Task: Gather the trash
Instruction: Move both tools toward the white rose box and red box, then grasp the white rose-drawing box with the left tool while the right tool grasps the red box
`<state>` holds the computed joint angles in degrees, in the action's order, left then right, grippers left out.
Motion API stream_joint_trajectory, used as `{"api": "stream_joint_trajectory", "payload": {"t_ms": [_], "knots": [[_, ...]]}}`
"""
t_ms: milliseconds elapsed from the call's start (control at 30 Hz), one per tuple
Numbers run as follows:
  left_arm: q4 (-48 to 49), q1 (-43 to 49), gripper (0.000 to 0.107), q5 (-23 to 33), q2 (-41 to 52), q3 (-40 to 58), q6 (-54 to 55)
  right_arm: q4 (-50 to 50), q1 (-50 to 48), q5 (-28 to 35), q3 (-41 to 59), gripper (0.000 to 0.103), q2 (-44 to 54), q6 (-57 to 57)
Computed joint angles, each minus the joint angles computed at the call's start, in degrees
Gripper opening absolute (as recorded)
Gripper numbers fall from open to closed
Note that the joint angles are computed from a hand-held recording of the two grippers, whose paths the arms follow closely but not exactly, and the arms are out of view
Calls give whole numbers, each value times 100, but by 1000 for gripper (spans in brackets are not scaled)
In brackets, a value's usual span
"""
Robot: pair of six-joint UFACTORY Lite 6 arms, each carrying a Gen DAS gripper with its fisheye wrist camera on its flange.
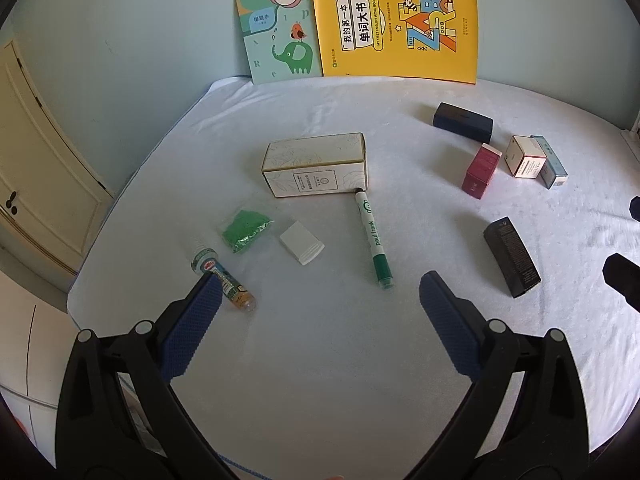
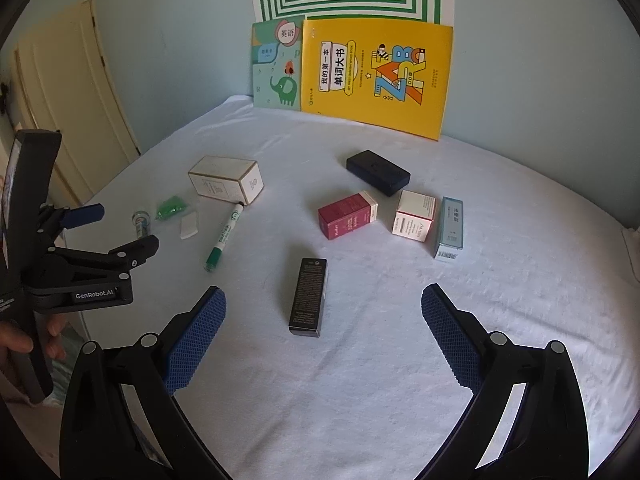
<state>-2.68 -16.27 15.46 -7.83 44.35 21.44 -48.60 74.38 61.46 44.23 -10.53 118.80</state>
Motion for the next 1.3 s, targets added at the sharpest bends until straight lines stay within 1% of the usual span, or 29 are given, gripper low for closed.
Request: {"api": "stream_joint_trajectory", "payload": {"t_ms": [200,400,500,767,867,1100,1300], "knots": [[-652,265,96,164,674,784,972,-49,-701,-533,455,97,358,-442],[-915,388,96,279,1509,1655,1451,38,-1388,-1015,676,97,642,-743],[-1192,456,96,395,1984,2145,1863,163,-1733,-1242,752,97,789,-920],[-1141,347,96,578,3377,3611,2361,603,-2704,-1894,902,97,1133,-1584],[-1180,334,97,751,3942,4270,2661,798,-3033,-2125,1048,97,1363,-1887],[-1103,319,96,1356,5195,5783,3253,1315,-3635,-2504,1502,97,2078,-2535],[-1300,335,97,1945,6157,7143,4468,1825,-4041,-2738,1858,97,2663,-2948]]}}
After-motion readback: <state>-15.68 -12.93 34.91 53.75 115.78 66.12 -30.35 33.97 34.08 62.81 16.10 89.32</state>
